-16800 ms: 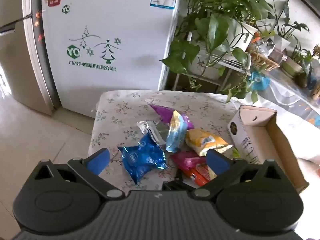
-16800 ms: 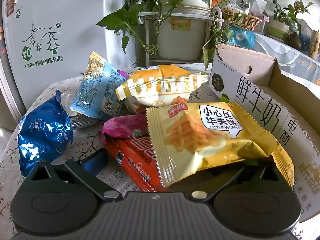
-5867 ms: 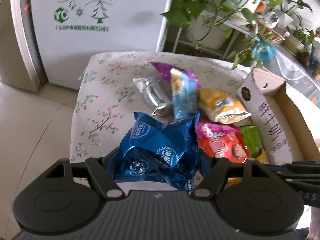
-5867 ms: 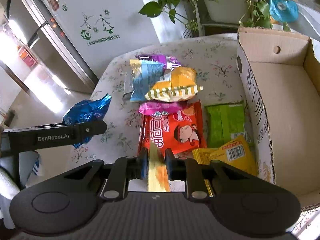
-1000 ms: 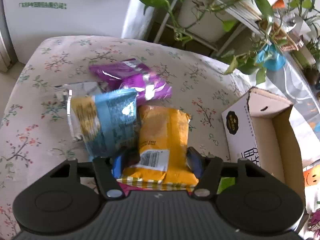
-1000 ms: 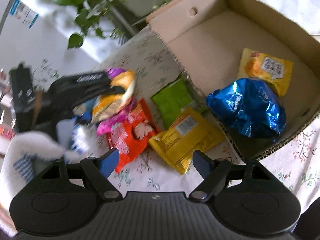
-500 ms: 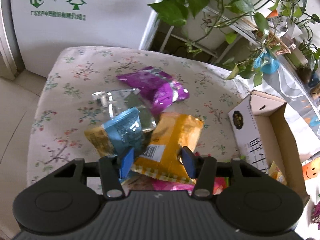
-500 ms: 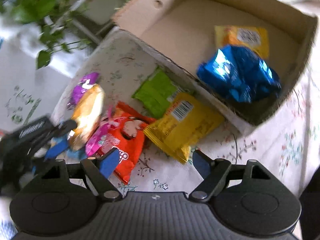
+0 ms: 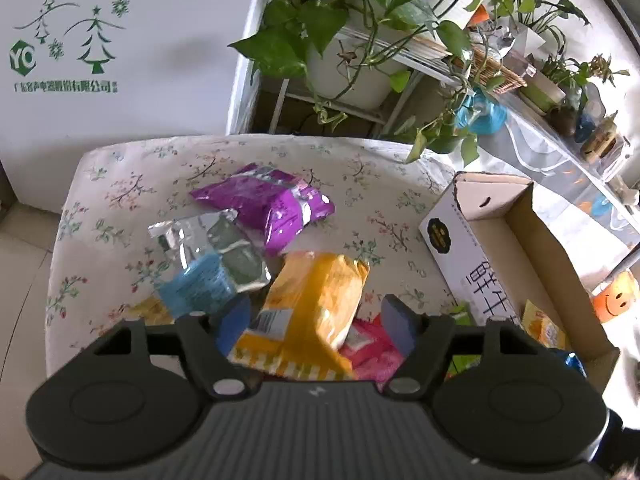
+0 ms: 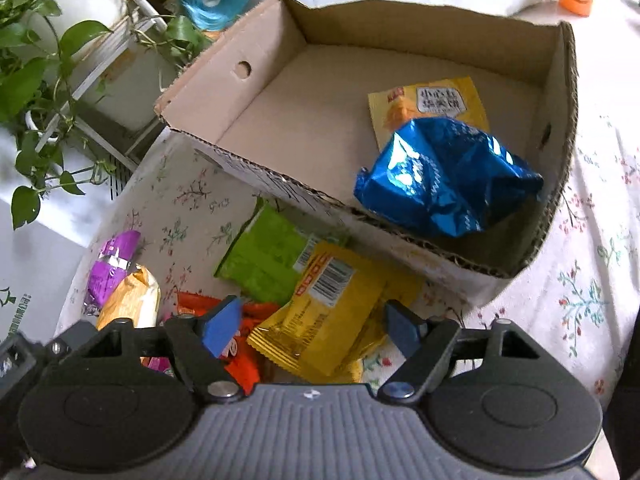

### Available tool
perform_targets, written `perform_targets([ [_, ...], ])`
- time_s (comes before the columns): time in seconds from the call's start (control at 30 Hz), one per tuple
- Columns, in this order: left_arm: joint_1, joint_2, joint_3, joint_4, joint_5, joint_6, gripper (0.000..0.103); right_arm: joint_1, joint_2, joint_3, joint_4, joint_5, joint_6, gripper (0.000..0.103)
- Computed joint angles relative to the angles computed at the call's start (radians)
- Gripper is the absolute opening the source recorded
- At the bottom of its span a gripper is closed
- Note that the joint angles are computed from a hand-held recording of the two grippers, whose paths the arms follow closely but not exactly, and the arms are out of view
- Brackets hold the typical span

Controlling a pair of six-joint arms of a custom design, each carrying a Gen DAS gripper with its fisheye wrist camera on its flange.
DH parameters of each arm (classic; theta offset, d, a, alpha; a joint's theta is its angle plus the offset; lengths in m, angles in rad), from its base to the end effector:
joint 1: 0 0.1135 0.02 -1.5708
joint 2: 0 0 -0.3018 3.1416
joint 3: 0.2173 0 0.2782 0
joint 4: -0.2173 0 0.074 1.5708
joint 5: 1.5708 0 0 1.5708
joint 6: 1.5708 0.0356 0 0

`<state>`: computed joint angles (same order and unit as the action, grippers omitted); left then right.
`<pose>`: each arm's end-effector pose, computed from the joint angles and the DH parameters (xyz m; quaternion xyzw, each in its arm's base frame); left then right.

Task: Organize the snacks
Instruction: 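Withdraw both tools from the box back over the snack pile, then grasp the yellow packet with the right tool while the left tool grasps the orange bag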

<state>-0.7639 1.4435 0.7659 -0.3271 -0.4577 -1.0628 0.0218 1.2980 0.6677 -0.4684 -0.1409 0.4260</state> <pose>0.2187 -0.1877 0.1999 -0.2019 0.9153 -0.0822 0.3386 0.2430 0.0103 0.1952 0.1786 0.9534 0.1185 0.2123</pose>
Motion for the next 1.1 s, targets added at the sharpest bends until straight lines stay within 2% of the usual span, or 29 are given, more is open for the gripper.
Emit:
perform_targets([
  [0.13,0.028,0.074,0.029,0.013,0.021,-0.006,0.078,-0.011,-0.018,-0.021,0.023,-0.016,-0.063,0.063],
  [0.23,0.047,0.118,0.038,0.022,0.041,-0.044,0.075,-0.025,-0.033,-0.021,0.015,-0.052,-0.125,0.057],
  [0.27,0.049,0.125,0.039,0.024,0.041,-0.048,0.071,-0.029,-0.032,-0.018,0.008,-0.065,-0.141,0.056],
  [0.3,0.049,0.134,0.044,0.019,0.042,-0.044,0.06,-0.035,-0.031,-0.015,0.0,-0.08,-0.164,0.055],
  [0.47,0.034,0.129,0.044,-0.019,0.045,-0.037,0.047,-0.064,-0.014,0.016,-0.055,-0.174,-0.291,0.051],
  [0.7,-0.019,0.039,0.011,-0.132,0.029,-0.082,0.044,-0.098,0.035,0.07,-0.15,-0.296,-0.466,0.045],
  [0.83,-0.058,-0.028,-0.021,-0.174,0.047,-0.114,0.044,-0.102,0.041,0.079,-0.193,-0.321,-0.559,0.045],
  [0.97,-0.078,-0.05,-0.051,-0.165,0.04,-0.137,0.046,-0.101,0.087,0.099,-0.216,-0.303,-0.534,0.053],
  [1.1,-0.054,-0.035,-0.068,-0.104,0.042,-0.127,0.061,-0.085,0.108,0.098,-0.199,-0.295,-0.444,0.065],
])
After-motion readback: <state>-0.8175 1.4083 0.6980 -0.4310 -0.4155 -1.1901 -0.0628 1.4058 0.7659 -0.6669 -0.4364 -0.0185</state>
